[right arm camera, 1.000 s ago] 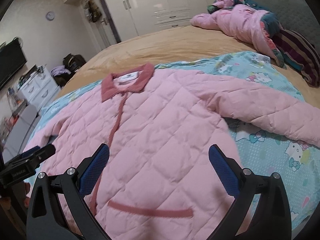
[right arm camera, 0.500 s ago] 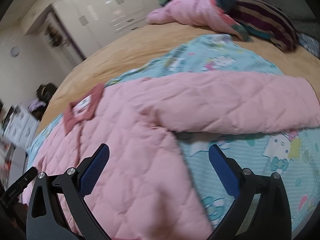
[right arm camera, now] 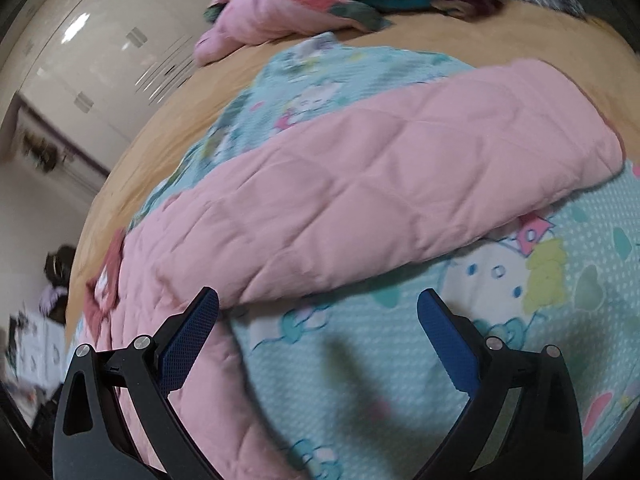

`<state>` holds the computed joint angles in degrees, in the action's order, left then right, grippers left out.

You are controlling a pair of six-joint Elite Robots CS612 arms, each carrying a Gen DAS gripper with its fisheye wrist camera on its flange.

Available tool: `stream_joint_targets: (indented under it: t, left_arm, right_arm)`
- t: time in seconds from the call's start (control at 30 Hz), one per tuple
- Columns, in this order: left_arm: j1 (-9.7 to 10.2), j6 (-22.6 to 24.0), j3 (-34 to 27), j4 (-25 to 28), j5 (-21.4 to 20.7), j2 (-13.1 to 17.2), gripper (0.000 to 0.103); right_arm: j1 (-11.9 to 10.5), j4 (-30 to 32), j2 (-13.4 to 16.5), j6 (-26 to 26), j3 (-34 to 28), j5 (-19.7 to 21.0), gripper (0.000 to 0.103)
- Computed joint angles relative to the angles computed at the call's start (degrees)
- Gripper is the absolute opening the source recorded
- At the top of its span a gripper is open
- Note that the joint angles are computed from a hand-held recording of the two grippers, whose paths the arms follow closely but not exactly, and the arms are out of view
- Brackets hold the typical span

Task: Fold large clothes
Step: 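Move the right tool to the jacket sleeve cuff and grasp it, then lift the sleeve with the right gripper and fold it across the jacket front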

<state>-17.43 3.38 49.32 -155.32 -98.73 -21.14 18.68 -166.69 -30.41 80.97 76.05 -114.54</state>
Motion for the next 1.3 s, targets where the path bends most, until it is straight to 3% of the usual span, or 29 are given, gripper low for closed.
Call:
stream_joint_targets:
  t: [0.23,0.4,0.63,0.67,0.73,0.77,0.8,0.9,1.07,1.3]
  left_arm:
    - [-0.96,0.79,-4.39,2.79,1.07,2.46,0.094]
    - [-1.29,1.20,-6.41,3.97,2.70,3.52,0.094]
    - [-1.05,0.07,-7.74,5.39,3.38,4.18,0.094]
    - [-1.00,-0.17,-7.80,5.42,3.44,4.19,0.094]
    - [-0.88,-0.55,-7.78,5.36,3.47,4.07,0.094]
    - [-0.83,-0.65,-7.80,5.24,3.52,4.03,0.094]
    - [-0.76,-0.86,-7.85,5.08,3.68,3.97,0.094]
    - [-0.47,-1.57,-8.15,4.89,3.96,3.83,0.094]
    - [0.37,-3.64,-9.87,4.93,3.82,4.03,0.094]
    - [1.72,-6.60,-13.84,7.38,4.80,4.92,0.094]
  right_arm:
    - [-1.83,-2.38,-1.30,8.11,4.65,-1.22,0.099]
    - [-3.50,-7.97,-1.68,15.81,8.89,-2.26,0.099]
    - [-4.68,-17.01,-0.64,19.01,11.21,-6.16,0.099]
    - [-4.76,-18.09,-0.45,19.16,11.34,-7.18,0.093]
    - [-4.87,-19.46,-0.34,19.25,11.78,-8.34,0.070]
    - [-5.05,-21.30,-0.09,18.64,12.02,-8.53,0.052]
    - [-5.34,-24.02,0.28,17.20,12.14,-8.11,0.041]
    - [-5.24,-25.34,0.01,11.78,11.39,-10.44,0.025]
    - [-4.21,-29.22,-0.86,-3.21,8.01,-13.92,0.020]
    - [-3.09,-31.36,-0.11,-20.75,0.00,-14.58,0.018]
